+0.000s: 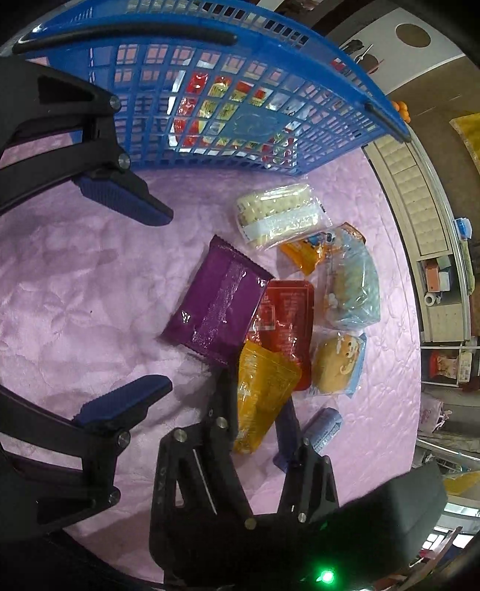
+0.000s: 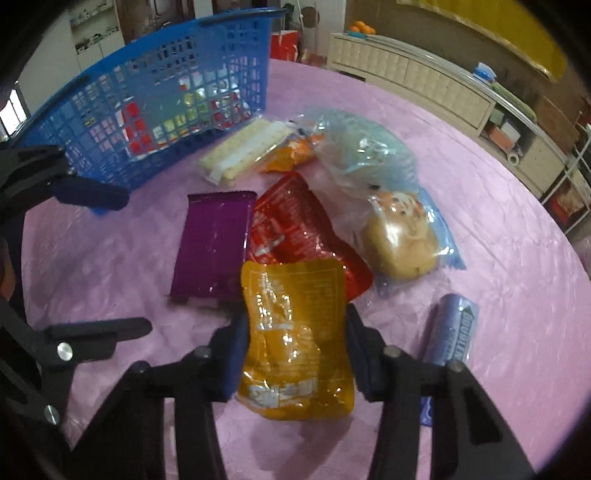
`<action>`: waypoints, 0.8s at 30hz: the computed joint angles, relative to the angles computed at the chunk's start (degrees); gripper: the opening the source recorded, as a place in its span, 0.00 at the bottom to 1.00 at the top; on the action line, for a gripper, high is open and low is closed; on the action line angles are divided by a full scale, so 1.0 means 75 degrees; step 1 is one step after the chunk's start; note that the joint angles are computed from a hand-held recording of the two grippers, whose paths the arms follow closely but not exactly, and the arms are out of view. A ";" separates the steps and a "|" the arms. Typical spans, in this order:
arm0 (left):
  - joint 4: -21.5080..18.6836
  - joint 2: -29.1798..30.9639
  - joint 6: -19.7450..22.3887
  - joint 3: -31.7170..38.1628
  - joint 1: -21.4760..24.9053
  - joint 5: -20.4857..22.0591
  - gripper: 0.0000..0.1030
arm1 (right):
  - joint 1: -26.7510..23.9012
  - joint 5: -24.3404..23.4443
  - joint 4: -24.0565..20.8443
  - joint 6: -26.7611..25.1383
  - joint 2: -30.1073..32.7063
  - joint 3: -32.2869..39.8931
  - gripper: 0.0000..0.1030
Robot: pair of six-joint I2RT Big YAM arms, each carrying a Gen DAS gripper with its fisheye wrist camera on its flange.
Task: Organize snacks
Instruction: 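Grasp the orange packet with the right gripper, then grasp the red sausage packet with the left gripper while the right gripper holds the orange packet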
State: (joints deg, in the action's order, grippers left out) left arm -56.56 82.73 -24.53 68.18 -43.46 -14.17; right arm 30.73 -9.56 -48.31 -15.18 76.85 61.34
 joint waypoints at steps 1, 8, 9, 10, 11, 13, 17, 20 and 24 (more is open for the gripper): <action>-0.0016 0.0019 -0.0014 0.0017 -0.0012 -0.0022 0.79 | -0.0066 -0.0101 -0.0054 0.0007 -0.0060 -0.0023 0.31; -0.0063 0.0052 0.0043 0.0189 -0.0016 -0.0107 0.79 | -0.0366 -0.0373 -0.0340 0.0287 -0.0378 -0.0036 0.27; -0.0073 0.0059 0.0054 0.0246 -0.0004 -0.0124 0.79 | -0.0457 -0.0422 -0.0283 0.0350 -0.0508 -0.0061 0.27; -0.0069 0.0078 0.0063 0.0312 0.0021 -0.0129 0.79 | -0.0535 -0.0483 -0.0269 0.0420 -0.0580 -0.0043 0.27; -0.0065 0.0098 0.0075 0.0366 0.0054 -0.0113 0.79 | -0.0602 -0.0517 -0.0228 0.0517 -0.0625 -0.0027 0.27; -0.0091 0.0184 0.0113 0.0530 0.0140 -0.0053 0.79 | -0.0842 -0.0626 -0.0176 0.0763 -0.0710 0.0001 0.27; -0.0184 0.0470 0.0257 0.0953 0.0299 0.0073 0.79 | -0.0965 -0.0508 -0.0155 0.1106 -0.0684 0.0027 0.27; -0.0235 0.0692 0.0283 0.1228 0.0382 0.0177 0.79 | -0.1076 -0.0429 -0.0148 0.1131 -0.0549 0.0133 0.27; -0.0273 0.1111 0.0308 0.1609 0.0557 0.0929 0.79 | -0.1229 -0.0452 -0.0105 0.1164 -0.0506 0.0213 0.27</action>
State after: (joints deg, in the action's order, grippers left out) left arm -58.61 91.06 -22.22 80.24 -39.28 -7.20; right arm 21.51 -12.96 -49.10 -6.45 73.05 62.94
